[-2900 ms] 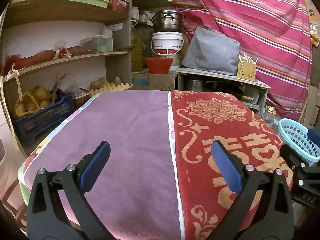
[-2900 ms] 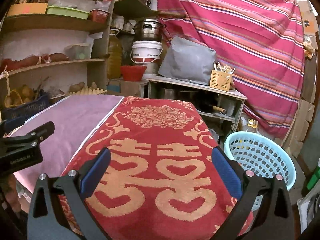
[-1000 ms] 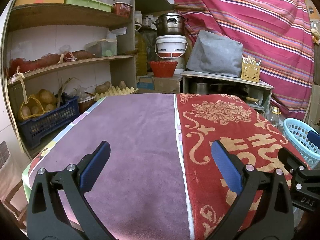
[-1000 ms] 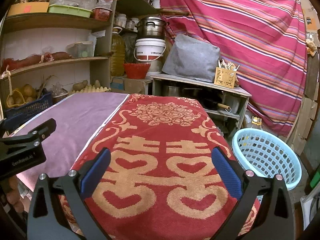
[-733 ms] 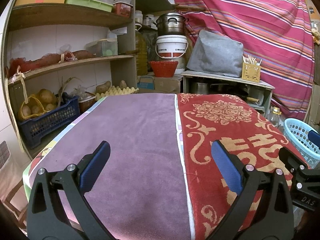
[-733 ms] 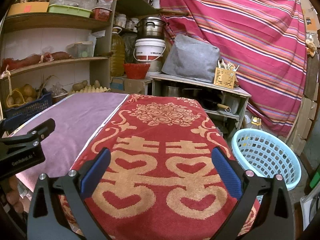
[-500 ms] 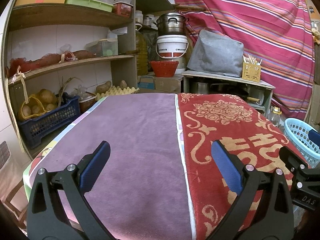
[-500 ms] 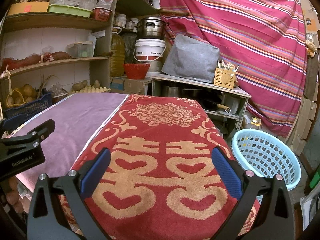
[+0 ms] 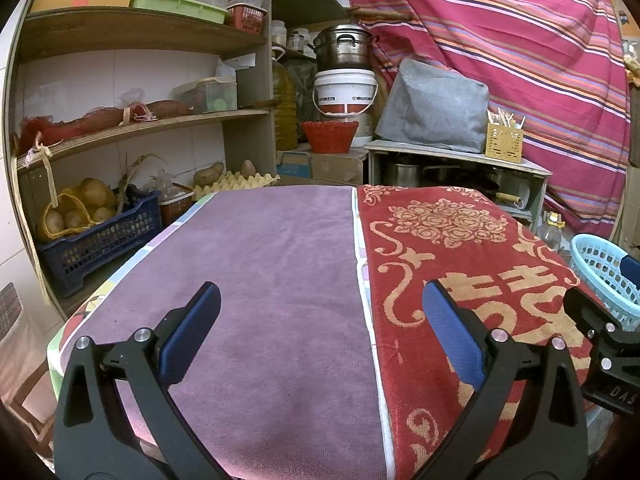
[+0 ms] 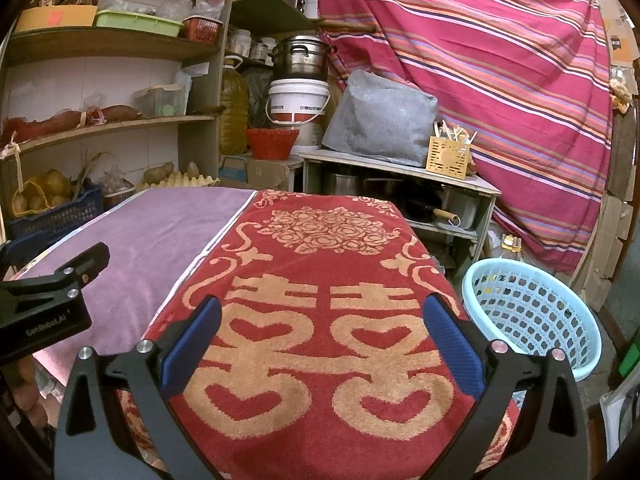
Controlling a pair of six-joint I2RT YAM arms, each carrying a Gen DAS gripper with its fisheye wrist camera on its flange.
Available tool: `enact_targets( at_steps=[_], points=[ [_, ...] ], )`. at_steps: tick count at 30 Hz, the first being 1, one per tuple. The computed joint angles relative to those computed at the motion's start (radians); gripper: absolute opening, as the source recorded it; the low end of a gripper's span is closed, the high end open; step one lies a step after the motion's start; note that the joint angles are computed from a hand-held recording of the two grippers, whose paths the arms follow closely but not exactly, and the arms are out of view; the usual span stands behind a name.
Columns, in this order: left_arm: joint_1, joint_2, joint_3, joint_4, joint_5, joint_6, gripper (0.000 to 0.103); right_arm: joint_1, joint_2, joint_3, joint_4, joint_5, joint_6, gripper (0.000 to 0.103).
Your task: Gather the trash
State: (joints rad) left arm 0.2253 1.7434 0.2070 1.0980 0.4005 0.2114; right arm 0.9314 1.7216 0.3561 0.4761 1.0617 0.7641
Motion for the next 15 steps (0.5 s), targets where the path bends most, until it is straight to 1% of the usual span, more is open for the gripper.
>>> enact_targets(
  at_steps=[15],
  points=[
    [0.022, 0.012, 0.006, -0.005, 0.021, 0.010, 0.098, -0.011, -0.021, -0.022, 0.014, -0.003, -0.009, 0.098]
  ],
)
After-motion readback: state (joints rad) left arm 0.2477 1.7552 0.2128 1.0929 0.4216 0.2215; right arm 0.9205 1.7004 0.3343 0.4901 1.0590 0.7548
